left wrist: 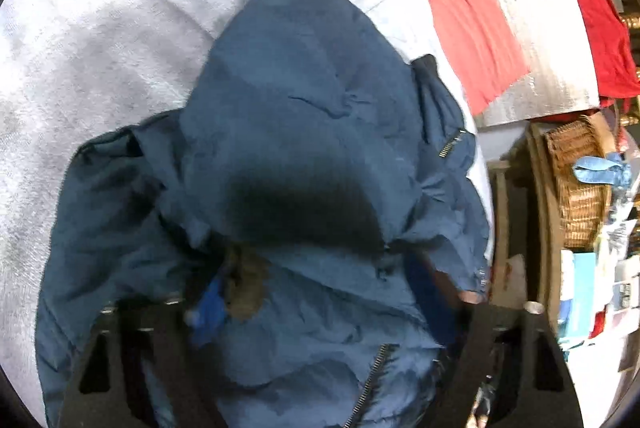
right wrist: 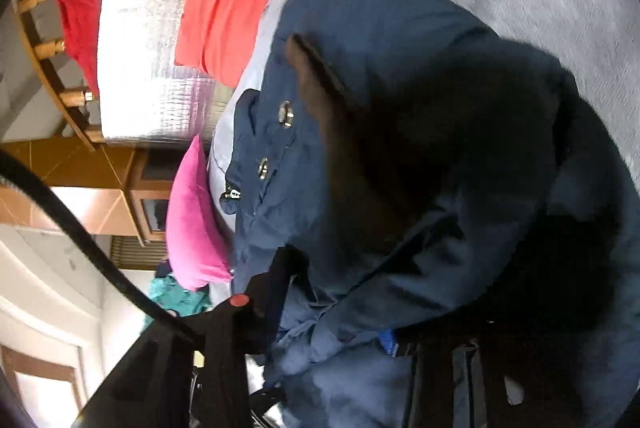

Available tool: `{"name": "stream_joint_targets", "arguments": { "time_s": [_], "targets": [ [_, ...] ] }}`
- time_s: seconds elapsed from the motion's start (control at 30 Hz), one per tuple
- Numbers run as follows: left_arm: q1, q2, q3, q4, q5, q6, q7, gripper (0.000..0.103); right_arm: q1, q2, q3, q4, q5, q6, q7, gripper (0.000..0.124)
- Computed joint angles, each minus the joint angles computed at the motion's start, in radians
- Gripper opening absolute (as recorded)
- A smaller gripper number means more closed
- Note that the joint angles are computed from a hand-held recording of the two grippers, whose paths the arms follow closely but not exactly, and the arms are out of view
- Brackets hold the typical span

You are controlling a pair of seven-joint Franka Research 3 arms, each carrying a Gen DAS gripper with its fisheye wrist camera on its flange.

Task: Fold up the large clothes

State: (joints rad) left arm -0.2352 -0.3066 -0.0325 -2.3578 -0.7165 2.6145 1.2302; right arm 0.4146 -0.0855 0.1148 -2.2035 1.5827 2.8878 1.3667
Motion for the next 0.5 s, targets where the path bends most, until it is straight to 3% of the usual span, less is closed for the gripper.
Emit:
{"name": "stream_joint_targets", "arguments": {
  "time_s": [0.07,0.13,0.23,0.37,0.5],
  "targets": [
    [0.015,-0.007,-0.016,-0.012,0.049,0.012,-0.033,0.051,0.003,-0.008,0.015,-0.012,-0.183,0.056,0.109,0.033],
    [0.003,-0.016,-0.011,-0.017,0.044,0.029,-0.024,0.045,-0.006,-0.017,0.041,-0.026,-0.417,0.122,0.231,0.029],
    [0.004,-0.017,-0.022,-0.005,0.108,0.033,-0.036,0.044,0.019,-0.030,0.021,-0.033,-0.511,0.182,0.246,0.029],
    [0.012,0.012,-0.023,0.015,0.170,-0.049,-0.076,0.049,-0.034,-0.013,0.023,-0.037,-0.808,0.060,0.536,0.031],
    [0.028,-0.011,-0.034,0.032,0.214,-0.134,-0.116,0.054,-0.016,-0.036,-0.019,-0.027,-0.766,-0.031,0.486,0.039]
  ]
}}
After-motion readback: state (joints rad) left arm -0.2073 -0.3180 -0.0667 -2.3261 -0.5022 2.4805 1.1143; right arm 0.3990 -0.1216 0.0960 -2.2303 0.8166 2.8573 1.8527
